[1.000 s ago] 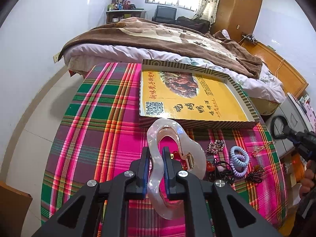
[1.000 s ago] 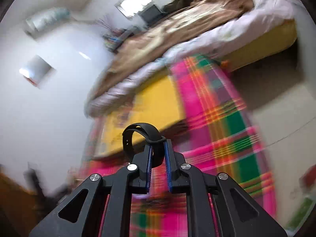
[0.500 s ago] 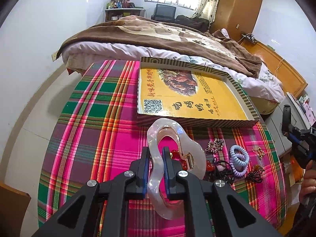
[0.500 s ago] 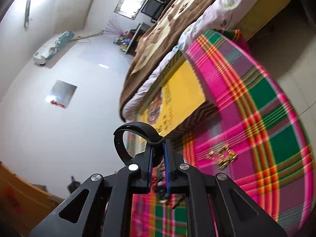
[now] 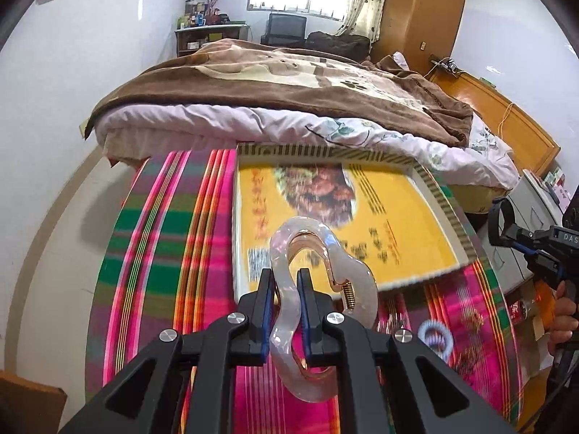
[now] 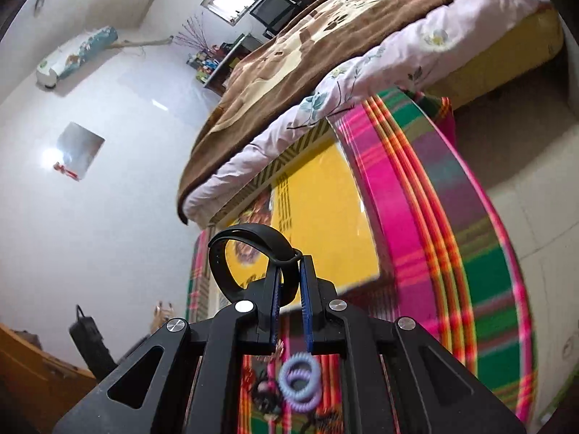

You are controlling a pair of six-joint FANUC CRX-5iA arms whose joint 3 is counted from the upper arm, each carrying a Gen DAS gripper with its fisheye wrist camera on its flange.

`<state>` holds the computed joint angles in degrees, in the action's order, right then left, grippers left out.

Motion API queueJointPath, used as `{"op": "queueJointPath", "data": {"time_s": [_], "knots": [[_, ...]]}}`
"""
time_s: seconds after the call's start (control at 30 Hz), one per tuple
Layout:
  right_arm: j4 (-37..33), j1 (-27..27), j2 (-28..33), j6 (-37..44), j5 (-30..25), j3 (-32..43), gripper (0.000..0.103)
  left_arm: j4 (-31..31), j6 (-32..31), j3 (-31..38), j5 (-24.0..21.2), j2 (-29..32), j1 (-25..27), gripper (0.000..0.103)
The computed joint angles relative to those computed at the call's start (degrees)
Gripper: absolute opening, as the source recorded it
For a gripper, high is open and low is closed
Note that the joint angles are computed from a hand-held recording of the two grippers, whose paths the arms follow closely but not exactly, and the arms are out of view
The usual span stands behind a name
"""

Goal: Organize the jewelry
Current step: 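Lift the clear clip with the left gripper while the right gripper lifts the black band, then lower the clip into the yellow tray and open the left gripper while the right gripper releases the band there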

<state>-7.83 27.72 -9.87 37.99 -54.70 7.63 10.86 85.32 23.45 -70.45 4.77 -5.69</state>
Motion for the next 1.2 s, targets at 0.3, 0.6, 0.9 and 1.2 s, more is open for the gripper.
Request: {"op": "queueJointPath", "data": {"time_s": [0.3, 0.6, 0.9, 1.2], "knots": [[-1.25, -4.18, 13.06, 6.60, -8.85, 13.89, 0.011, -1.68, 0.90, 15.75, -3.78, 13.29, -1.49, 0.013], [3.81, -3.64, 24.64, 10.30, -17.06, 25.63, 0.011, -3.97, 1.66, 32.02, -10.96, 26.18, -2.92, 0.013], [10.98, -1.70, 31.45, 13.16, -22.41, 32.14, 0.011, -5.88, 2.73, 41.54, -15.48, 33.51, -3.76, 0.013], [14.03, -1.00, 33.63, 13.96, -23.71, 33.43, 0.011, -7.12, 3.76, 42.98, -16.98, 35.29, -3.81, 0.013]]}}
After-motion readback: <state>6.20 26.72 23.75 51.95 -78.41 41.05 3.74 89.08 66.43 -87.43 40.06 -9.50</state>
